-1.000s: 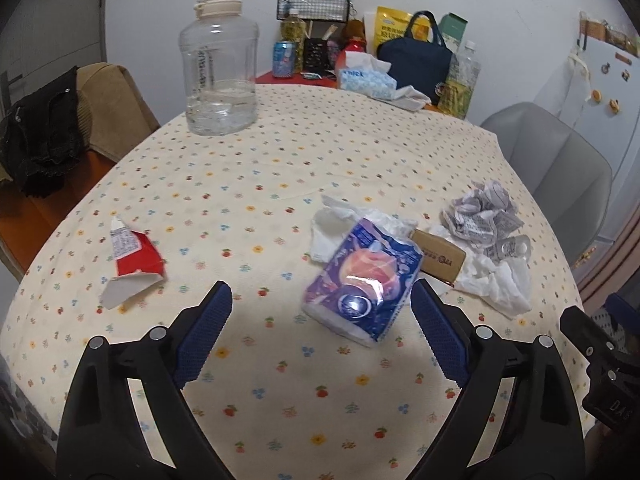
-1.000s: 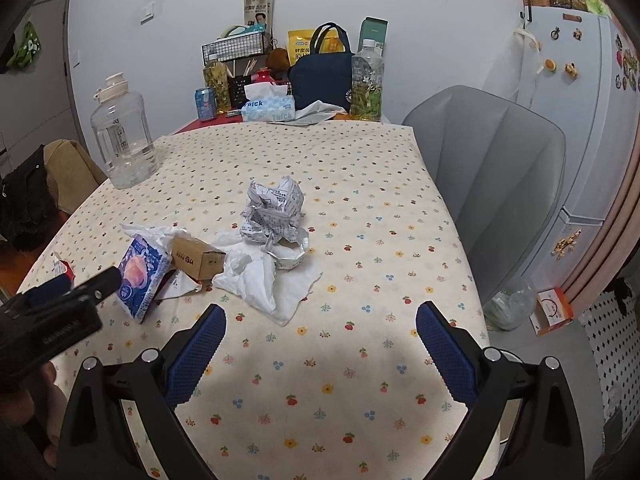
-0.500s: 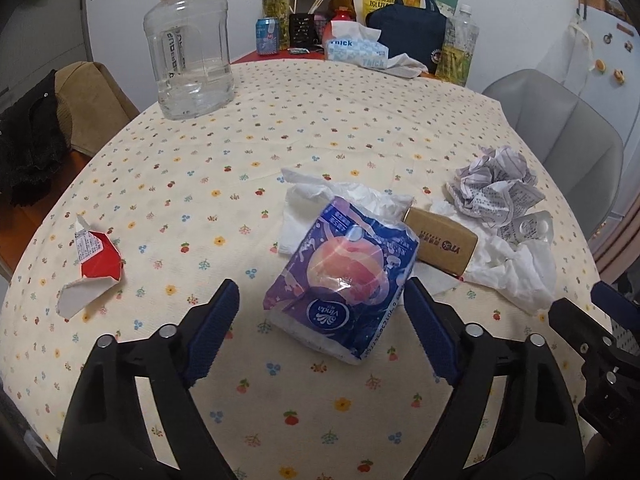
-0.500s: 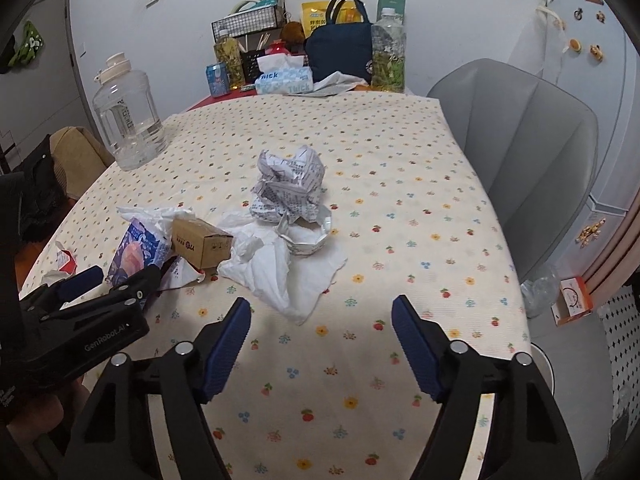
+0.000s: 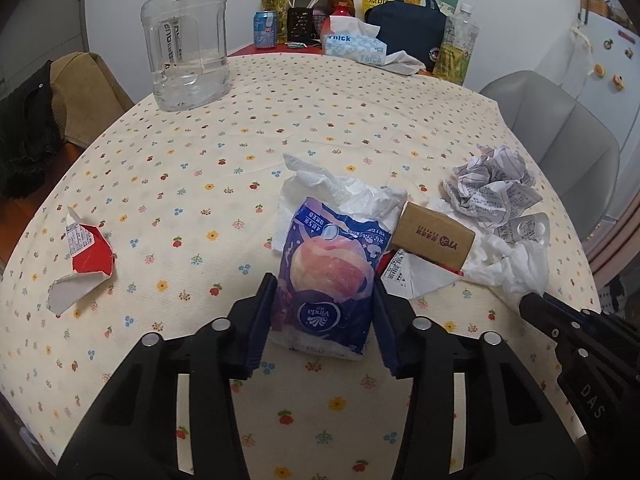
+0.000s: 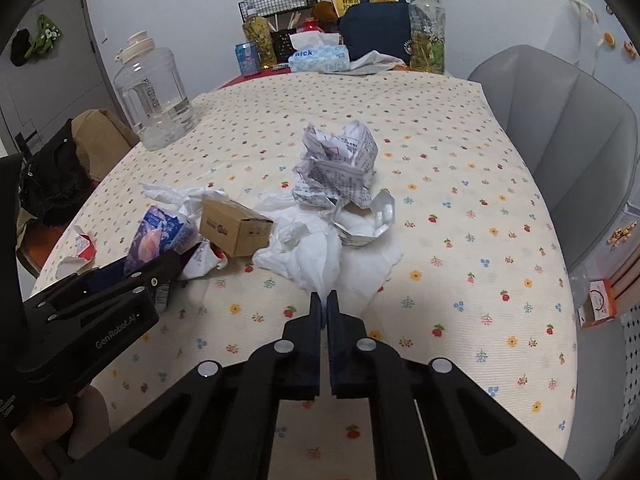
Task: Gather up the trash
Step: 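Lift and carry the blue pack and white tissue toward the trash bin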
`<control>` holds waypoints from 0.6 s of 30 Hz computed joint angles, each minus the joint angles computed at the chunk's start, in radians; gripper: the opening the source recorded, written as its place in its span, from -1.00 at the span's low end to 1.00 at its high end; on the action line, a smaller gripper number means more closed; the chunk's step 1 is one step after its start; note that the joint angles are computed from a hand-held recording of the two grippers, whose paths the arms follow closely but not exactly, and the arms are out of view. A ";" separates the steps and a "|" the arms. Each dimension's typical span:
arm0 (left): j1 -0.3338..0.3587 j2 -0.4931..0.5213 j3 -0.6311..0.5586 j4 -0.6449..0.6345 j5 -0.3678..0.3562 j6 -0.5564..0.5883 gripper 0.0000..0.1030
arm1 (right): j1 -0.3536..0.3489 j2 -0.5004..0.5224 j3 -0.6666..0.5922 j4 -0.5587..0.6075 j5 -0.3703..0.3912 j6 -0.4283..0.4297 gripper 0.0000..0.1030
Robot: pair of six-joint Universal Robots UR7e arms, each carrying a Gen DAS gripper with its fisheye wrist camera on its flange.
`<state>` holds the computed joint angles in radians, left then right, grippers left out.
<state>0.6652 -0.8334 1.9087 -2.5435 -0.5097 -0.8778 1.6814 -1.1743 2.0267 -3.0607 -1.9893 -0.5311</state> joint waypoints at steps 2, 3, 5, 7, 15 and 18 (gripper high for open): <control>-0.004 -0.004 0.004 -0.003 -0.001 -0.004 -0.23 | 0.004 -0.007 0.007 -0.005 0.007 -0.007 -0.94; -0.006 -0.006 0.006 -0.004 -0.001 -0.007 -0.26 | 0.006 -0.011 0.012 -0.008 0.009 -0.009 -0.94; -0.012 -0.011 0.012 -0.014 0.000 -0.009 -0.29 | 0.012 -0.018 0.017 -0.009 0.013 -0.011 -0.95; -0.019 -0.017 0.020 -0.022 0.009 -0.014 -0.31 | 0.016 -0.027 0.025 -0.017 0.016 -0.013 -0.95; -0.061 -0.052 0.054 -0.038 0.058 -0.037 -0.32 | 0.036 -0.079 0.058 -0.046 0.047 -0.015 -0.95; -0.075 -0.058 0.059 -0.034 0.068 -0.041 -0.32 | 0.043 -0.103 0.072 -0.055 0.061 -0.013 -0.95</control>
<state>0.5905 -0.8912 1.9679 -2.5772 -0.4417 -0.9193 1.7248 -1.2770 2.0983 -3.1155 -1.9281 -0.5438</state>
